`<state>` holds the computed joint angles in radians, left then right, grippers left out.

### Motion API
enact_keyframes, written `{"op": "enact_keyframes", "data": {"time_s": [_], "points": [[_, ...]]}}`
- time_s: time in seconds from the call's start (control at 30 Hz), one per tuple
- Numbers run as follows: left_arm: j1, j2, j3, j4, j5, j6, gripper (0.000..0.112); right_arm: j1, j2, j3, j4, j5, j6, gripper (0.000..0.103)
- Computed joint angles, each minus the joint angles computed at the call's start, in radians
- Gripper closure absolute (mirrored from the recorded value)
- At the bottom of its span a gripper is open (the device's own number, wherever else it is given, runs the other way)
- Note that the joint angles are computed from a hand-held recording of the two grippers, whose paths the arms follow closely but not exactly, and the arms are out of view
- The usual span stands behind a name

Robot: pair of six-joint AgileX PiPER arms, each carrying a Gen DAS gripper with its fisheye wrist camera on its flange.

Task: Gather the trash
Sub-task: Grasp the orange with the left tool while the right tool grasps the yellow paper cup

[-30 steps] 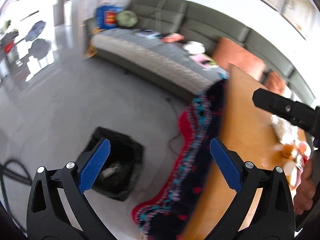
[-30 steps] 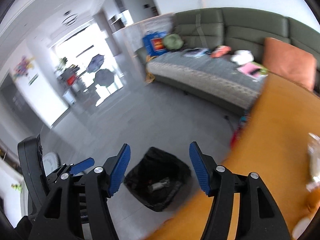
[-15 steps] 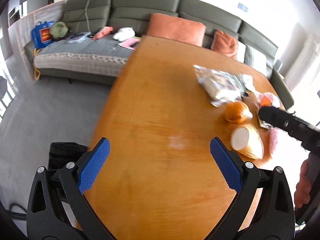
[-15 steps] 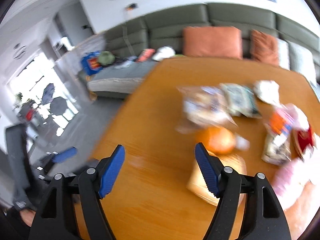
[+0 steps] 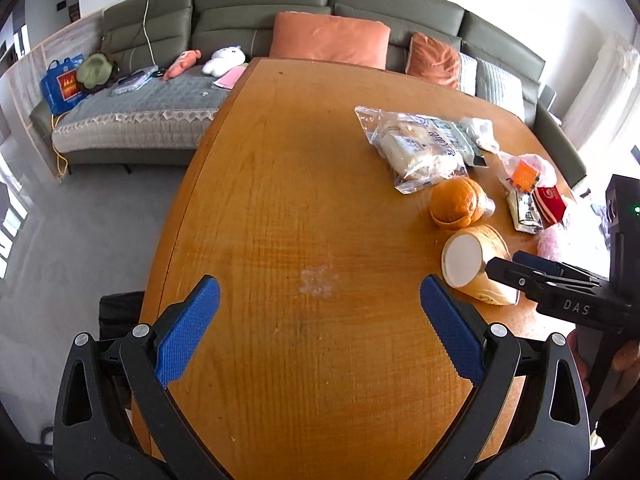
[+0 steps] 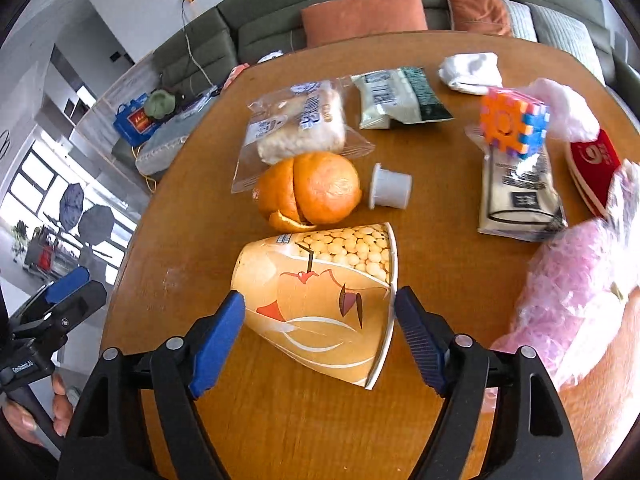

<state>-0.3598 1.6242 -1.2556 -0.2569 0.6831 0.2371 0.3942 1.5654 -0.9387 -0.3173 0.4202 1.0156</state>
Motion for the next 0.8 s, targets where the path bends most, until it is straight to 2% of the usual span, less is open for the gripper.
{"op": "enact_keyframes", "data": {"time_s": [0.07,0.1,0.17,0.33,0.4,0.43,0.5,0.6,0.63,0.67,0.8], "points": [[0.009,0.008,-0.010,-0.008,0.007,0.017,0.015,0.028,-0.034,0.006,-0.073,-0.019,0.058,0.025],[0.016,0.012,-0.014,-0.019,0.008,0.031,0.015,0.032,-0.031,-0.010,-0.065,-0.003,0.029,0.025],[0.025,0.024,-0.026,-0.045,0.019,0.055,0.015,0.066,0.007,-0.099,-0.057,0.081,-0.040,0.025],[0.029,0.059,-0.047,-0.104,0.026,0.126,0.015,0.140,0.110,-0.234,-0.148,0.239,-0.003,0.025],[0.036,0.067,-0.054,-0.121,0.032,0.150,0.015,0.165,0.156,-0.304,-0.166,0.319,-0.050,0.028],[0.043,0.070,-0.057,-0.128,0.034,0.161,0.015,0.172,0.171,-0.330,-0.166,0.354,-0.079,0.035],[0.061,0.076,-0.060,-0.151,0.037,0.184,0.015,0.169,0.227,-0.410,-0.124,0.444,-0.169,0.055],[0.090,0.086,-0.062,-0.185,0.042,0.200,0.015,0.155,0.221,-0.410,-0.120,0.441,-0.201,0.073],[0.097,0.087,-0.060,-0.192,0.043,0.200,0.015,0.159,0.208,-0.409,-0.137,0.446,-0.191,0.089],[0.104,0.090,-0.060,-0.198,0.046,0.199,0.015,0.161,0.203,-0.418,-0.143,0.456,-0.191,0.095],[0.101,0.104,-0.089,-0.215,0.061,0.204,0.015,0.172,0.146,-0.402,-0.192,0.470,-0.147,0.099]]}}
